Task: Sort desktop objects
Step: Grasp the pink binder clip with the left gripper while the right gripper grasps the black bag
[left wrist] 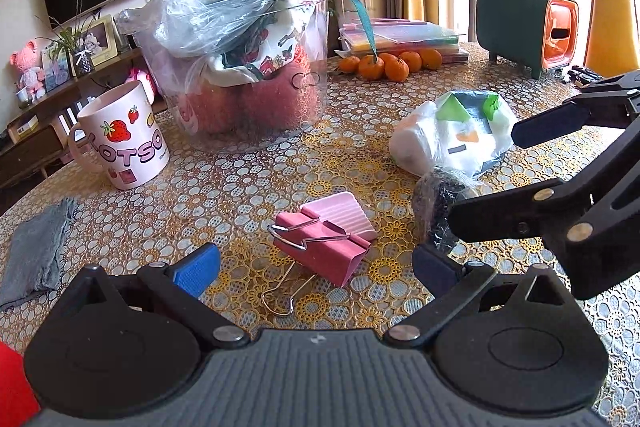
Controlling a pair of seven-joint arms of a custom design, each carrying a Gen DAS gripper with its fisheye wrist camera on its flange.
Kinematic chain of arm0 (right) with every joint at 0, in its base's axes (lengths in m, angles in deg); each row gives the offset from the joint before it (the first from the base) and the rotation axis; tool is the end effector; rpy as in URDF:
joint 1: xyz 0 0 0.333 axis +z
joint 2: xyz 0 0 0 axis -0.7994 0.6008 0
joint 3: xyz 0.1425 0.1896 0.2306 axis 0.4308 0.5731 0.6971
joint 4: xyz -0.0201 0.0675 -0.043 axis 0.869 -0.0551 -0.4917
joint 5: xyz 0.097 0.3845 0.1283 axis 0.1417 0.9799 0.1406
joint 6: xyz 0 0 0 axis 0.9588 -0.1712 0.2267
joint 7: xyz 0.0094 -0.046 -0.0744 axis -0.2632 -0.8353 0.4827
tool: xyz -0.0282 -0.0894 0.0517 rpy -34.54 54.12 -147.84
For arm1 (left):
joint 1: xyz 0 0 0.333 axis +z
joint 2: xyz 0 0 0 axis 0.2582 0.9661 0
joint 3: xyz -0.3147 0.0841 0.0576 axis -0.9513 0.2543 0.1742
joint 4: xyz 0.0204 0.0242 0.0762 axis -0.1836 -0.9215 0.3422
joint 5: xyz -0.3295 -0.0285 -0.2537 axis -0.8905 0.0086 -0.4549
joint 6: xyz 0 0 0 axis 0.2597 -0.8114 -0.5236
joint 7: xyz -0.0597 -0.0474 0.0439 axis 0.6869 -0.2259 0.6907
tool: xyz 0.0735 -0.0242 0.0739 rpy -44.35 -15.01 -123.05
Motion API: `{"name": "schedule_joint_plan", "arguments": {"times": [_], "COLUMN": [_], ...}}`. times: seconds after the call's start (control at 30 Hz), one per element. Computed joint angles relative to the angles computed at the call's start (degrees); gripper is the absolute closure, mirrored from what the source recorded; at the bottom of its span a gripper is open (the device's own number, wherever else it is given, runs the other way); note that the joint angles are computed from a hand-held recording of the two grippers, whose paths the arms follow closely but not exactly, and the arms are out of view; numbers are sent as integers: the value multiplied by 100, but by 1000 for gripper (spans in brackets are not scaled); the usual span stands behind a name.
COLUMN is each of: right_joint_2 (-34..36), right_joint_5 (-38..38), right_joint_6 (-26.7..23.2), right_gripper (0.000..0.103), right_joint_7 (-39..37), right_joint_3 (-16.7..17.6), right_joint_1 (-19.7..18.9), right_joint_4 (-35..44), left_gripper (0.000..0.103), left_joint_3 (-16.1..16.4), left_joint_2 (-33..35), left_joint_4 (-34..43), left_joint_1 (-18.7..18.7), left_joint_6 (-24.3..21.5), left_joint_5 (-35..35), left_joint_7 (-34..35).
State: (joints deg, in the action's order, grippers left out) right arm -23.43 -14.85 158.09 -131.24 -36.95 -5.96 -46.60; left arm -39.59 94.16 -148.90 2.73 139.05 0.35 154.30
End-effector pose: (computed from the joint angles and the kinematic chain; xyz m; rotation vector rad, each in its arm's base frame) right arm 0.4703 0.5472 0.4503 -1.3804 2.0164 -0.8577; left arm 0.5986 -0.3015 0.4319 -0.5334 2.5225 -1.1381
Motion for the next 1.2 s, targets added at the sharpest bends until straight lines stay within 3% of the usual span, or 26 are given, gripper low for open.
{"name": "schedule_joint_plan", "arguments": {"times": [0.07, 0.13, 0.5, 0.73, 1.03, 1.2], "right_joint_2": [31, 44, 66, 7, -141, -108], "right_joint_5": [37, 96, 443, 518, 420, 412], "right_joint_6": [117, 246, 789, 1030, 1234, 1149], "right_gripper": [4, 12, 26, 50, 67, 73], "right_joint_7": [31, 78, 281, 541, 760, 728], "right_joint_3": [-11, -22, -69, -89, -67, -45], "right_joint_1": [-50, -100, -305, -375, -438, -411], "right_joint_4": [10, -3, -130, -265, -480, -414], "left_gripper": [0, 0, 4, 22, 43, 45], "left_joint_3": [10, 20, 29, 54, 126, 169], "left_joint_2": [55, 123, 292, 297, 381, 349], "left_joint_4": [51, 116, 357, 358, 478, 454], "left_joint_1": [-21, -52, -5, -18, -50, -101], "left_joint_6": [-21, -16, -530, -570, -599, -576], "left_joint_5": [92, 214, 598, 732, 1029, 1292], "left_joint_7": [8, -43, -367, -573, -1118, -1461]}}
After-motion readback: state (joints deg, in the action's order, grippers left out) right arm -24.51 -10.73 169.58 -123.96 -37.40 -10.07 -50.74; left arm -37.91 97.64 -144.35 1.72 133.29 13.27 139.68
